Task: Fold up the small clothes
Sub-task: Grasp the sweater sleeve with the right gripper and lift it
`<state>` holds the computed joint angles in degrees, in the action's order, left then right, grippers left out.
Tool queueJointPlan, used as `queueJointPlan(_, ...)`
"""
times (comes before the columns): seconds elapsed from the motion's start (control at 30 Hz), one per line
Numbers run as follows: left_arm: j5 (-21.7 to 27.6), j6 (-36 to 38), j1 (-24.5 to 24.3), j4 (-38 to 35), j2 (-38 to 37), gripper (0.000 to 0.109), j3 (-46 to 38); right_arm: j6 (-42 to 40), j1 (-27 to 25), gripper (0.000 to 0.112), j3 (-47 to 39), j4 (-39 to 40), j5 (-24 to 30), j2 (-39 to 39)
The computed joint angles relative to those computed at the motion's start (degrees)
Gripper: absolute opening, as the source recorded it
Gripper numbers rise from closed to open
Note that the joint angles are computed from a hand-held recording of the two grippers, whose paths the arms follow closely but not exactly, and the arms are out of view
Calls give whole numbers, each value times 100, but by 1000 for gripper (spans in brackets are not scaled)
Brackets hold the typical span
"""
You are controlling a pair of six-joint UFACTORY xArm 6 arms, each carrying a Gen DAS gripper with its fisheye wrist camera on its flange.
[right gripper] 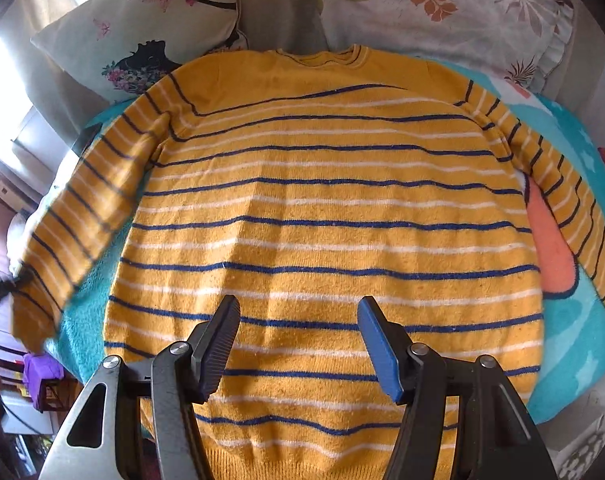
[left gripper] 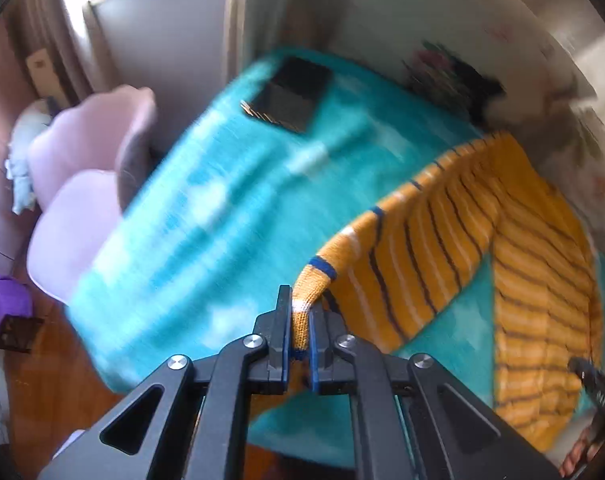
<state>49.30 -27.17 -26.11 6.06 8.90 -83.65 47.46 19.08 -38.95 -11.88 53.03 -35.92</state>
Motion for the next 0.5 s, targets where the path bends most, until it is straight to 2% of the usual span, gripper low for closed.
queueJointPlan(0.07,82,-26,118,350,204,7,-400,-10,-21,66,-13,44,-32,51)
queueJointPlan(0.17,67,46,111,502,336,7,-638,-98,-35,66,-96,128,-89,183)
queueJointPlan(0.27,195,-20,53,805,692,23,-1008,-245,38,66,-282,86,-64,373)
queueJointPlan(0.33,79,-111,119,796,755,41,-992,-434,107,66,-461,133,-112,560)
queueJointPlan(0.43,-158,-332,274,672,516,52,-622,-848,265,66,-794,264,-245,917)
queueJointPlan(0.5,-264,-579,375,697,191,54,-199,-1274,477,66,-1238,385,-373,1414)
